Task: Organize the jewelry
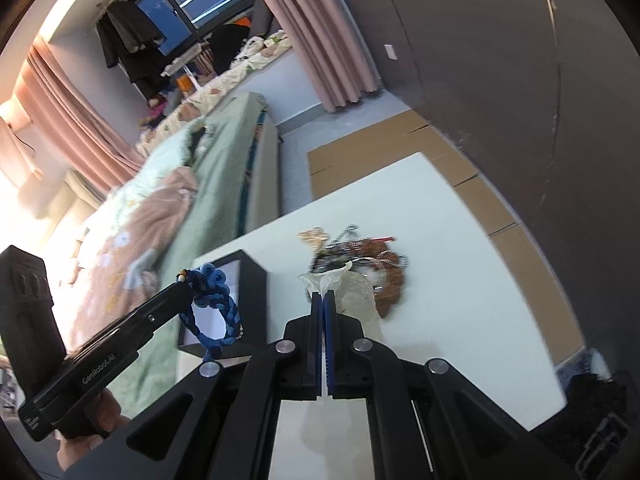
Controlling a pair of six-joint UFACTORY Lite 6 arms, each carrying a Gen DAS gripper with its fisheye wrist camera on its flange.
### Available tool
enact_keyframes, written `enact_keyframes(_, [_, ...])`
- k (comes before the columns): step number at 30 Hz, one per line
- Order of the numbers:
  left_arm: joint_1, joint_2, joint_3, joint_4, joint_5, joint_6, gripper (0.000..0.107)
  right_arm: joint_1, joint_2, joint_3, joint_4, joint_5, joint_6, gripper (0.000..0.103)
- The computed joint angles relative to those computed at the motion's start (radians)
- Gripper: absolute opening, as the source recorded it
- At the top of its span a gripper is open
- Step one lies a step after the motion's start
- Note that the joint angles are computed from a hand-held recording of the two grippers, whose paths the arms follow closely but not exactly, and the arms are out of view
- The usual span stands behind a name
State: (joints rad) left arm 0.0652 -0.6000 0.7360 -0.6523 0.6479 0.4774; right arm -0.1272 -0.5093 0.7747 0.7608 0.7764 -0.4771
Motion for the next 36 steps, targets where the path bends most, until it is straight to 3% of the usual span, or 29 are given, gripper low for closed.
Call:
enact_keyframes(5, [0.188, -0.01, 0.013, -0.112, 0.111, 0.149, 0.014, 0.045, -0.013, -0.022, 0.065, -0.009, -0.006, 0.001])
enact_keyframes(12, [0.431, 0.026, 0.055, -0.22, 0.252, 0.319, 0.014, 0.224, -0.005, 0.002, 0.064, -0.144, 0.077, 0.001])
enact_keyframes(17, [0.488, 0.045, 0.067, -0.229, 0.254, 0.357, 0.014, 0.36, 0.025, 0.036, 0.101, -0.269, 0.09, 0.001])
enact_keyframes(25, [0.545, 0.105, 0.093, -0.256, 0.262, 0.409, 0.014, 0.492, 0.15, 0.081, 0.284, -0.385, -0.05, 0.005])
enact_keyframes(27, [0.542, 0.113, 0.095, -0.256, 0.257, 0.408, 0.014, 0.503, 0.214, 0.108, 0.294, -0.37, -0.049, 0.007])
enact_keyframes(28, [0.538, 0.118, 0.097, -0.254, 0.251, 0.404, 0.014, 0.495, 0.252, 0.126, 0.291, -0.34, -0.041, 0.012])
enact_keyframes(29, [0.536, 0.123, 0.097, -0.253, 0.247, 0.402, 0.014, 0.486, 0.271, 0.132, 0.281, -0.325, -0.022, 0.04])
enact_keyframes(31, [0.528, 0.139, 0.1, -0.251, 0.239, 0.395, 0.014, 0.496, 0.227, 0.092, 0.235, -0.396, 0.043, 0.083])
enact_keyframes(32, [0.525, 0.148, 0.103, -0.251, 0.236, 0.394, 0.014, 0.504, 0.202, 0.076, 0.202, -0.426, 0.074, 0.084])
enact_keyframes(36, [0.5, 0.185, 0.114, -0.258, 0.23, 0.392, 0.014, 0.45, 0.165, 0.062, 0.218, -0.383, 0.057, 0.084])
